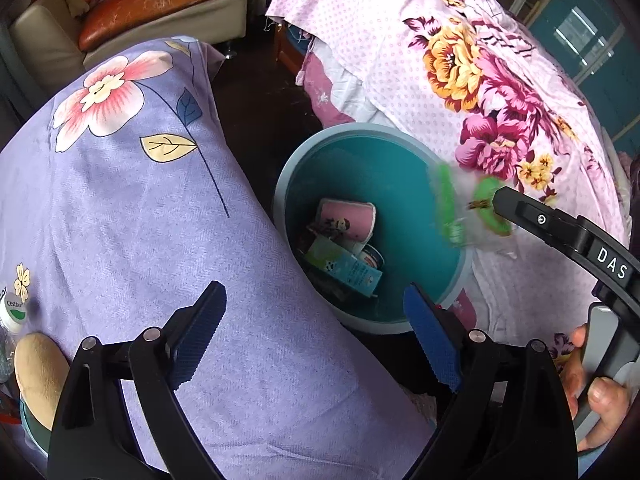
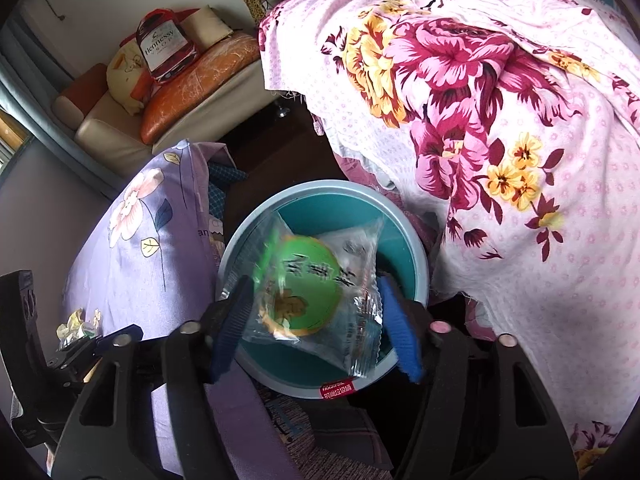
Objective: Collect trash
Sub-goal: 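Open the right tool to drop the green pastry packet into the bin, then grasp the pink nabati wafer packet with the left tool while the right grasps the orange chip bag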
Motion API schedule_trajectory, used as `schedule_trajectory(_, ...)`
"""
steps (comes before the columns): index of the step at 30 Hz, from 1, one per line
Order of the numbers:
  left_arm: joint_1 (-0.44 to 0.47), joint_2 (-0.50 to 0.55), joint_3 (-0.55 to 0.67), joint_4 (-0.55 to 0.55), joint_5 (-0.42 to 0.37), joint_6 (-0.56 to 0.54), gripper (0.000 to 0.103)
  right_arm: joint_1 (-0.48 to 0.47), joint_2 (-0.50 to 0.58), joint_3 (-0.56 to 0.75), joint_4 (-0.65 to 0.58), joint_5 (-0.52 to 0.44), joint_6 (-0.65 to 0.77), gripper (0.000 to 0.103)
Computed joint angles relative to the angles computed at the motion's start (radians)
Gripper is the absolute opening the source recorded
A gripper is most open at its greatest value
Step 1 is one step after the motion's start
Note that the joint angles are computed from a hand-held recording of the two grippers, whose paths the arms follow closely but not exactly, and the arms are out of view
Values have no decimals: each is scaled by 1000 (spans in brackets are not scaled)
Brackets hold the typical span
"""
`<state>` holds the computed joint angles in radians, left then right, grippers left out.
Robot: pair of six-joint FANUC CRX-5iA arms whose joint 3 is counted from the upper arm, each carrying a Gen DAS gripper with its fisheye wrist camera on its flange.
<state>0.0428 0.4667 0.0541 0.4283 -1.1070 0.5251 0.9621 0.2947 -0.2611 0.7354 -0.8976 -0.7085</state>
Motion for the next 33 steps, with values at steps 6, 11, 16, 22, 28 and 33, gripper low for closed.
schedule_trajectory(6, 13, -7, -6, 12, -14, -9, 91, 5, 11, 23, -23, -7, 24, 73)
schedule_trajectory(11, 29, -24, -22, 30, -22, -26, 91, 14, 20, 52, -50, -16, 59, 77)
schedule_trajectory(16, 57, -50, -47, 51, -34, -52, 91, 32, 29, 85, -71, -37, 83, 77)
schedule_trajectory(22, 110, -89, -85, 81, -51, -98, 91, 60, 45, 134, -89, -62, 100, 80)
schedule_trajectory(28, 178, -113, -109, 104, -81, -140, 91, 92, 77, 208, -100, -112, 133, 82)
schedule_trajectory(33, 248, -126, -116, 118, -117, -187, 91, 116, 115, 292, -134, -138, 187, 82)
